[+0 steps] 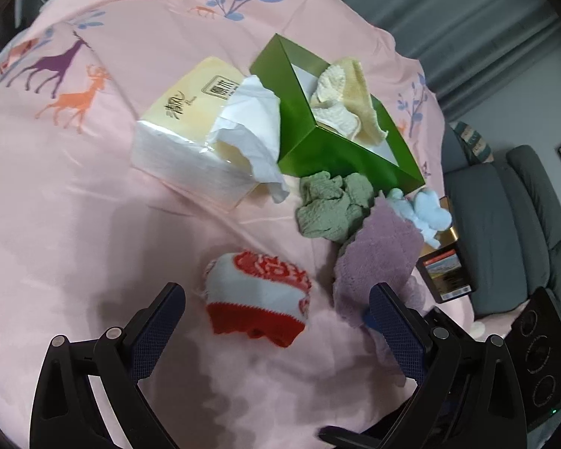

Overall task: Organize soft objects
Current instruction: 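Move the left tool toward the red-and-white sock, then grasp the red-and-white sock with the left tool and lift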

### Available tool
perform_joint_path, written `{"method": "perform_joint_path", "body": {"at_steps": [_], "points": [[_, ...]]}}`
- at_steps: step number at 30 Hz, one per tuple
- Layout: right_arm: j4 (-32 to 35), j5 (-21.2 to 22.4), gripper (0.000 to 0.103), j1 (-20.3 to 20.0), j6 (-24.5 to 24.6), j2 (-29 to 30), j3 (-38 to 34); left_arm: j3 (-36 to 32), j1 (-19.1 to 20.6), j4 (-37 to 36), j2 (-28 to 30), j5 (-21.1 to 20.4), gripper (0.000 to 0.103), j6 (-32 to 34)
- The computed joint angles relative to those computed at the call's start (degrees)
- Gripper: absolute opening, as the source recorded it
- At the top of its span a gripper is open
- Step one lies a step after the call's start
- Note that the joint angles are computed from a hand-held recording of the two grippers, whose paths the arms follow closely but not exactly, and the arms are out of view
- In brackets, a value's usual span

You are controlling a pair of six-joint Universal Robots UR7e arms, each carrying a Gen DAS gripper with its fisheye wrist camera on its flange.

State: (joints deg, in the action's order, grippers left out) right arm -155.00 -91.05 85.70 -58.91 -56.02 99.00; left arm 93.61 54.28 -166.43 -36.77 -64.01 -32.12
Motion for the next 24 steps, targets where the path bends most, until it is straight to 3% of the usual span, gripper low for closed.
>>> {"method": "perform_joint_path", "body": {"at_steps": [5, 7, 9, 11, 18, 24], "points": [[-0.1, -1.6, 0.069, 0.4, 1.9, 3.2, -2.8, -0.5, 0.8, -1.1, 0.9, -0.5, 0.097, 0.0], [0.2, -2.8, 0.067, 0.5, 2.7, 4.5, -3.8, -0.2, 1.3, -2.1, 1.0, -1.5, 0.085, 0.1], [-0.2, -4.8, 0.062, 0.7, 3.4, 5.8, -4.9, -0.5, 2.1, -1.7, 1.1, -2.7, 0.067, -0.4], [-0.5, -5.7, 0.058, 0.7, 3.6, 6.5, -5.4, -0.7, 2.8, -1.2, 1.3, -3.6, 0.058, -1.1], [-1.6, -5.3, 0.035, 0.4, 4.1, 6.7, -5.7, 0.8, 3.6, -5.0, 1.0, -5.7, 0.052, -1.5], [-4.4, -3.6, 0.034, 0.6, 3.0, 4.2, -2.9, 3.0, 1.7, -7.5, -0.7, -4.9, 0.052, -0.5]]}}
